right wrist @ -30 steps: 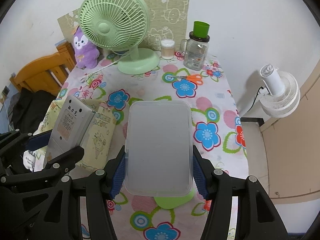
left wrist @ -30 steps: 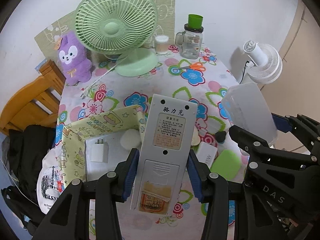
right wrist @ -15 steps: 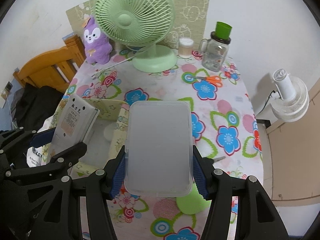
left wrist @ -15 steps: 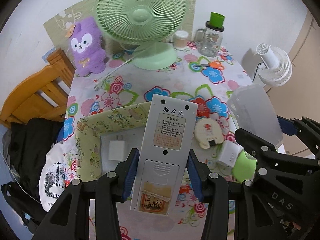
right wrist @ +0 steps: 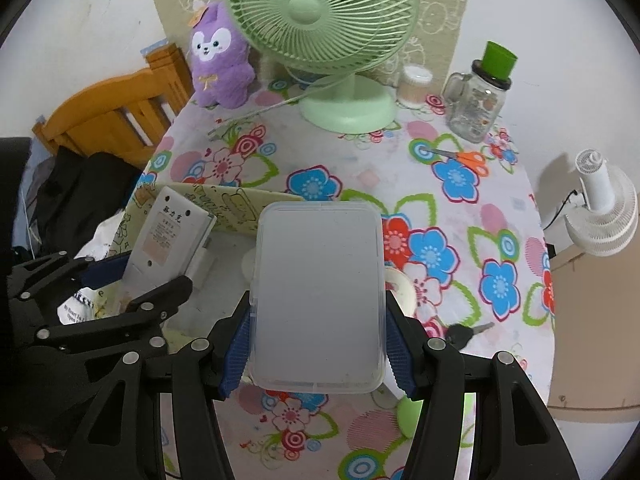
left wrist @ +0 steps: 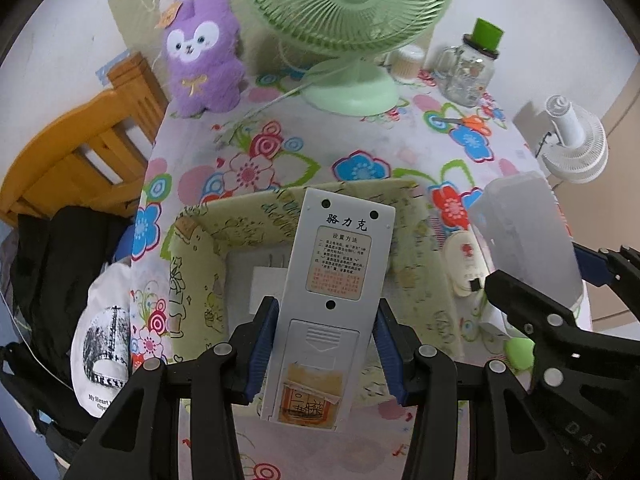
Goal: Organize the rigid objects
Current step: 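Carry the labeled device with the left tool into the printed box while the right carries the case, then open both tools to release the device and case inside the box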
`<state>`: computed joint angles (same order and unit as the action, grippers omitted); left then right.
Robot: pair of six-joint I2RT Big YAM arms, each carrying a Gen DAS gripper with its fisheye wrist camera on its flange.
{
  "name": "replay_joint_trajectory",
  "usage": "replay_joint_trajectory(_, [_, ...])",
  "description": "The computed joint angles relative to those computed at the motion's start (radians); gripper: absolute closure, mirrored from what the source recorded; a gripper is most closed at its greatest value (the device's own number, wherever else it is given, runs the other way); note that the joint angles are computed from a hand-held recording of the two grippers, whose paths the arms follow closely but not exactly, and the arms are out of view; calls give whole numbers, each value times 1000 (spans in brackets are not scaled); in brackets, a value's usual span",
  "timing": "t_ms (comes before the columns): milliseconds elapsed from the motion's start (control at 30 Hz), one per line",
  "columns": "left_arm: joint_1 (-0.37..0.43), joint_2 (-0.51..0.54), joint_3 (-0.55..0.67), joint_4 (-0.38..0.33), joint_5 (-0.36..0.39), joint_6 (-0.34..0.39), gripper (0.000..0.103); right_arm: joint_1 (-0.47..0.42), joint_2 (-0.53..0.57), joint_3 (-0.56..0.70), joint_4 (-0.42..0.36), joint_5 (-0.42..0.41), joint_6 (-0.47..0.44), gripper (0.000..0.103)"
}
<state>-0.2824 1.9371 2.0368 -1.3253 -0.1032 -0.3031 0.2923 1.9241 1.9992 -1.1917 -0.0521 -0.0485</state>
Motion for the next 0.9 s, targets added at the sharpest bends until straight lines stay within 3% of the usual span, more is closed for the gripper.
replay_joint_trajectory(467, [43, 55, 16, 18, 70, 26, 60, 21, 105, 129, -73, 31, 20, 42])
replay_joint_trajectory(567, [48, 54, 13, 3, 71, 43, 55, 28, 120, 147, -84, 36, 24, 42])
replay_joint_trajectory(633, [49, 48, 3, -7, 53, 55, 41, 32, 125, 153, -86, 38, 26, 42])
replay_joint_trajectory(800, [57, 9, -44, -2, 61, 107, 23, 50, 136, 167, -92, 19, 28, 42])
replay_joint_trajectory(900, [55, 3, -48, -8, 48, 130, 18, 66, 142, 169, -97, 7, 30, 41])
